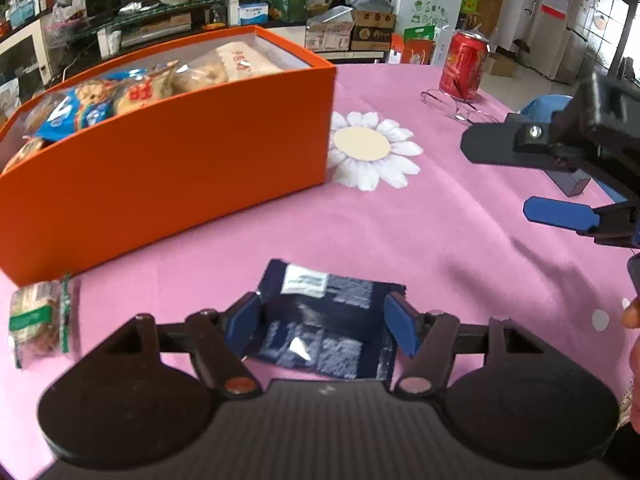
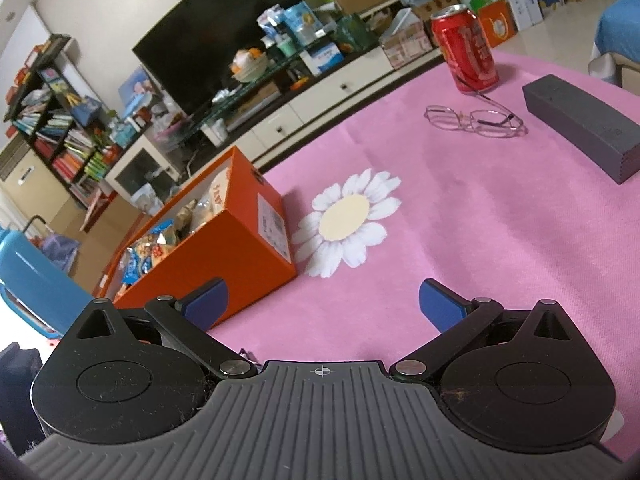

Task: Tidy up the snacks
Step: 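Move both tools back toward the dark navy packet and green-banded cake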

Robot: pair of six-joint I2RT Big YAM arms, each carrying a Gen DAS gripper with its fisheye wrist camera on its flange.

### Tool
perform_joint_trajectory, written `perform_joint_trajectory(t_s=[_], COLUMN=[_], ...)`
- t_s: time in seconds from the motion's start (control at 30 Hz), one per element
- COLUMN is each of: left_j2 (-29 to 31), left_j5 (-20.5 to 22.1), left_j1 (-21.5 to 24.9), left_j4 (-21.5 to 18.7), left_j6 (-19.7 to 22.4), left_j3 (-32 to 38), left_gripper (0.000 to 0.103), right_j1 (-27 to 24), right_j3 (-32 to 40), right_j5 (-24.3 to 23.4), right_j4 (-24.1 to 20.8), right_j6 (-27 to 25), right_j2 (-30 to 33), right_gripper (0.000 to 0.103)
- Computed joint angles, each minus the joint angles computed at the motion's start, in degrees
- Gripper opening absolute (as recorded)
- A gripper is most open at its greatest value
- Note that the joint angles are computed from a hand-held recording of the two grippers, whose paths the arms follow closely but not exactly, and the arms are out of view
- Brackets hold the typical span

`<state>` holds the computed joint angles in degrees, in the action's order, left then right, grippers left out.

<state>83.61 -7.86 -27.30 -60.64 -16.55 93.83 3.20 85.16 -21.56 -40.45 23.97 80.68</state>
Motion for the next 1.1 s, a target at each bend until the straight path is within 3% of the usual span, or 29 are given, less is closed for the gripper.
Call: perform_joint_trajectory(t_s=[0.07, 0.17, 0.3, 0.43, 0.57, 0.67, 0.73, 0.87, 0.97, 1.1], left_j2=[-2.47, -8.2, -11.65, -8.79, -4.34, -4.6, -6.03, -9.84, -13.14, -15.91], left_j5=[-1.45, -7.56, -13.62, -8.26, -10.16, -5.26, -2.9, -3.55, -3.72, -4.57], left_j1=[0.43, 1.64, 6.79, 13.06, 14.76, 17.22, 18.22, 16.76, 14.4, 12.16], left_j4=[0.18, 0.79, -1.45, -2.94, -3.45, -2.37, -1.32, -2.21, -3.85, -2.94], left_j6=[0.29, 0.54, -0.39, -0.8, 0.8, -1.8, -3.52, -0.88, -1.61, -2.04], left_j3=[-1.47, -5.66, -8.4, -7.28, -5.16, -5.88, -7.33, -10.68, -13.04, -15.83], left_gripper=[0.067, 0.069, 0.07, 0.071, 0.073, 0.073, 0.068, 0.064, 0.064, 0.067], right_j1=[0.08, 0.34, 2.6, 5.53, 7.34, 7.42, 6.83, 6.37, 6.84, 7.88], right_j3=[0.13, 0.38, 2.27, 2.93, 2.19, 2.41, 2.94, 3.21, 2.88, 1.88], right_j5=[0.25, 0.48, 1.71, 2.48, 5.57, 7.93, 6.67, 5.14, 4.38, 0.13], right_j4=[-0.22, -1.11, -4.91, -6.43, -5.64, -6.34, -7.26, -7.42, -7.63, -7.44], right_j6=[-0.44, -2.35, -8.89, -15.15, -19.17, -19.46, -17.82, -16.28, -18.19, -23.89], right_j2=[0.22, 0.64, 2.06, 2.57, 2.14, 2.37, 2.78, 3.34, 2.95, 2.19], right_gripper=[0.093, 0.093, 0.093, 0.093, 0.093, 0.093, 0.093, 0.093, 0.093, 0.093])
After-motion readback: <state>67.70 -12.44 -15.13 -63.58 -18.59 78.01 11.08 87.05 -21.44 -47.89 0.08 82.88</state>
